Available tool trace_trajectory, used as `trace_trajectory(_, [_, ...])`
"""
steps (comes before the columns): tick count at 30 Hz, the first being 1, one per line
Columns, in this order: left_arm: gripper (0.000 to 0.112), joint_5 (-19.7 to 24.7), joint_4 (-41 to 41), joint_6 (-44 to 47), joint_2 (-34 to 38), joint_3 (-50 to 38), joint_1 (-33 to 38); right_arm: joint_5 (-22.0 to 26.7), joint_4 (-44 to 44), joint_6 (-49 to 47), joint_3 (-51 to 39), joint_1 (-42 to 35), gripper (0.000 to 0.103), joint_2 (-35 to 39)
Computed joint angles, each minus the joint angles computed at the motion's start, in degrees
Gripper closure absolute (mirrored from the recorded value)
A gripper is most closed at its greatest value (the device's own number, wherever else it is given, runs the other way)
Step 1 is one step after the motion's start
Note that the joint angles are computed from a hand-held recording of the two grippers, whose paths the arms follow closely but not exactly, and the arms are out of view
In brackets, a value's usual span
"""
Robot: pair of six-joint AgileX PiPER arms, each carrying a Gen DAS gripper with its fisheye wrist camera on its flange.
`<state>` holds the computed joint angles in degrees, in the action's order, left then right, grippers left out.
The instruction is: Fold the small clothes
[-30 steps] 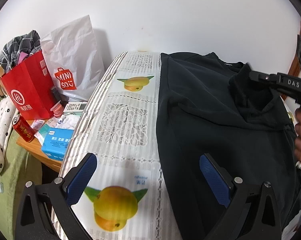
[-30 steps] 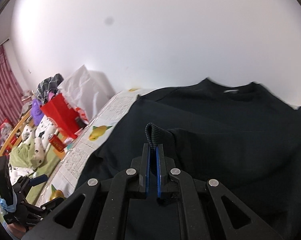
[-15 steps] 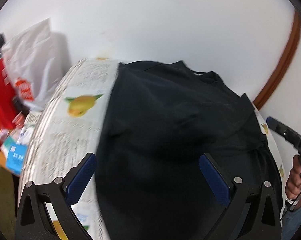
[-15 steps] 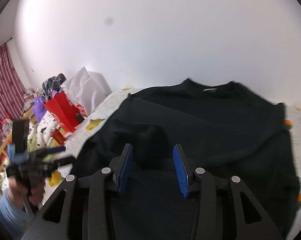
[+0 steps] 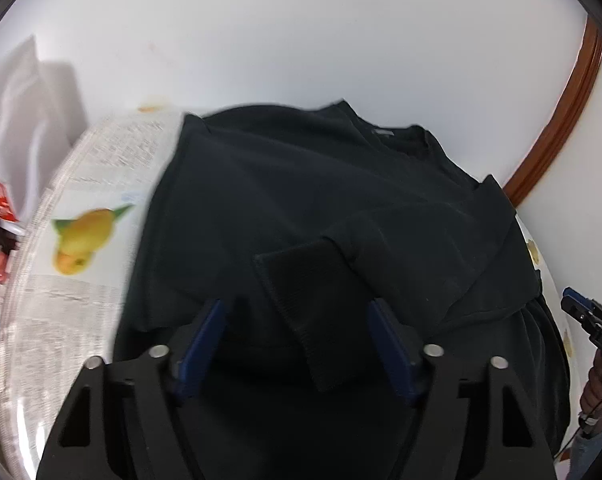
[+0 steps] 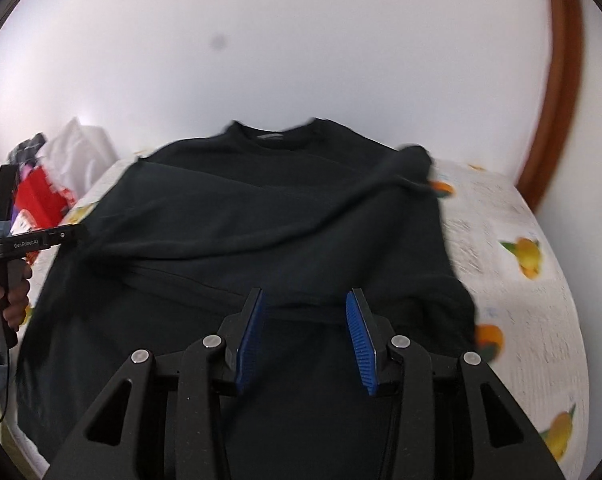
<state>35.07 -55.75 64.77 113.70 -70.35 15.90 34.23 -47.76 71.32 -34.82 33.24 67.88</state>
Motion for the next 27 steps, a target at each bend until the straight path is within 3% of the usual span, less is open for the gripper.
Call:
trace_trajectory(2, [0.059, 1.51, 1.22, -0.95, 1.50, -1.29, -0.60, -1.53, 1.32, -1.02, 2.31, -2.93, 0.062, -1.88])
trace_trajectory(6, [0.063, -0.08, 0.21, 0.22, 1.45, -0.03, -1.64, -4.32, 4.06, -3.97, 5.29, -7.75, 0.062, -3.34])
trace_trajectory(9, [0.074, -0.65, -0.55, 0.80, 0.80, 0.95, -1.73, -6.53, 6.03, -5.94, 6.74, -10.44, 0.062, -3.59])
trace_trajectory(13, [0.105, -2.63, -1.04, 1.61, -0.95, 2.40, -1.94, -7.30, 3.36, -2.93, 6.44, -10.05, 0.062, -2.14])
trace_trajectory(15, [0.106, 0.60, -2.25, 1.93, -1.28, 1.70, -0.75, -6.94, 2.22, -1.55, 5.90, -9.40, 0.062, -1.65])
trace_trajectory(19, [0.106, 1.38, -4.00, 2.74, -3.67, 2.26, -0.58, -5.63, -0.25, 0.47, 4.52, -8.08, 0.062, -0.40])
trace_trajectory(23, [0.106, 1.35, -5.52, 4.42, -4.89, 2.37, 0.19, -5.04, -1.26, 0.66, 3.06, -8.51, 0.062, 0.71])
trace_trajectory(27, [0.106, -2.44, -6.42, 3.85, -4.07, 0.92, 0.98, -6.20, -0.10, -2.24, 1.06, -11.61, 0.062, 1.72])
